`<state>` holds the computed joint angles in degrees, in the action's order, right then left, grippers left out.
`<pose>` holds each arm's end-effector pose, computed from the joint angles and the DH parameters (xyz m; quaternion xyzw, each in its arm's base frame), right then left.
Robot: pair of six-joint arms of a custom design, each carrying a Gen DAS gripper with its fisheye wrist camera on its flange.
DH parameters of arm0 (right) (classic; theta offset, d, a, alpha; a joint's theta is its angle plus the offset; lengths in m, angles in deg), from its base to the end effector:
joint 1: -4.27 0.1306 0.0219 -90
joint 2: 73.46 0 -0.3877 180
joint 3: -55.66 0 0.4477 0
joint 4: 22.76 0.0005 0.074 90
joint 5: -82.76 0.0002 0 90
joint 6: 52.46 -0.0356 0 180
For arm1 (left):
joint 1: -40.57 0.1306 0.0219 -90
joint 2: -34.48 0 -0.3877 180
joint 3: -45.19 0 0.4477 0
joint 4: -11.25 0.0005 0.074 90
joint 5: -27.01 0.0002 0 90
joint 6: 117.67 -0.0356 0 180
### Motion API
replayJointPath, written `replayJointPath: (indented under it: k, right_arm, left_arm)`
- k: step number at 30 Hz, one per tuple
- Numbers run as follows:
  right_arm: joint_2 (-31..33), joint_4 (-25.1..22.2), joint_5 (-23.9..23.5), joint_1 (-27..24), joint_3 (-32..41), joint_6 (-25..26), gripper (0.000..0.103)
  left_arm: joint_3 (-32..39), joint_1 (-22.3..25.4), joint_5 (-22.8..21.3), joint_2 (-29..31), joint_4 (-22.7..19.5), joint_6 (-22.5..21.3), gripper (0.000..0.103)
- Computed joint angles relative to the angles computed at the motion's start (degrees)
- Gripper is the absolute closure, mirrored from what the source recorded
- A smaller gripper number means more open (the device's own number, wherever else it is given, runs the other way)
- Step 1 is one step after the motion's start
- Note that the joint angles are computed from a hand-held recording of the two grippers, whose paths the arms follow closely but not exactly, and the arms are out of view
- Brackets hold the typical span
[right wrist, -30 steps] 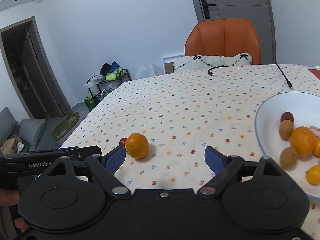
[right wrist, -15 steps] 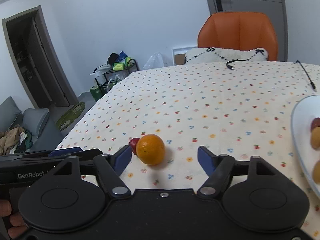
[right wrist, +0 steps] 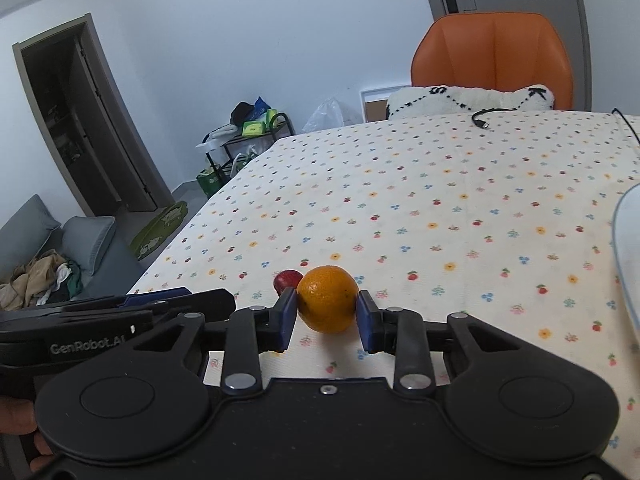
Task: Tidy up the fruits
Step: 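Close the right tool on the orange while the left tool grasps the dark red plum, then carry the plum in the left tool while the right tool carries the orange to the bowl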
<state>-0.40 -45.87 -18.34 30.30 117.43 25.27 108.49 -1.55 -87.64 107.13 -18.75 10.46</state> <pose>0.3906 0.1978 0.3521 -0.1502 0.8687 0.2331 0.4104 0.3287 -0.2779 0.3603 -0.0605 0.8857 -0.1218 0.4439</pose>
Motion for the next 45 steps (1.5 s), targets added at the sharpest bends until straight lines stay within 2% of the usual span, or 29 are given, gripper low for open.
replayJointPath:
  k: [11, 18, 22, 24, 26, 45]
  right_arm:
    - [-4.34, -1.0, 0.46, -2.75, -2.13, 0.01, 0.073]
    - [-6.95, -1.38, 0.45, -4.99, -3.38, -0.4, 0.073]
    - [-8.52, -1.49, 0.71, -6.14, -3.99, -0.34, 0.073]
    - [-9.29, -1.57, 0.83, -6.72, -4.24, -0.27, 0.073]
    - [-9.95, -1.67, 1.07, -7.27, -4.44, -0.22, 0.073]
    - [-15.11, -3.05, 1.64, -13.32, -6.42, 0.16, 0.073]
  left_arm:
    - [2.96, -0.02, 1.58, 4.52, 1.64, -1.72, 0.053]
    - [5.32, -0.42, 0.7, 8.05, 1.93, -2.98, 0.054]
    - [6.09, -0.38, 0.47, 9.57, 2.04, -3.12, 0.065]
    - [6.75, -0.2, 1.24, 10.11, 1.63, -3.54, 0.082]
    - [7.09, 0.1, 2.45, 10.26, 1.76, -2.97, 0.082]
    - [11.39, -3.67, 3.61, 12.32, 4.03, -5.32, 0.082]
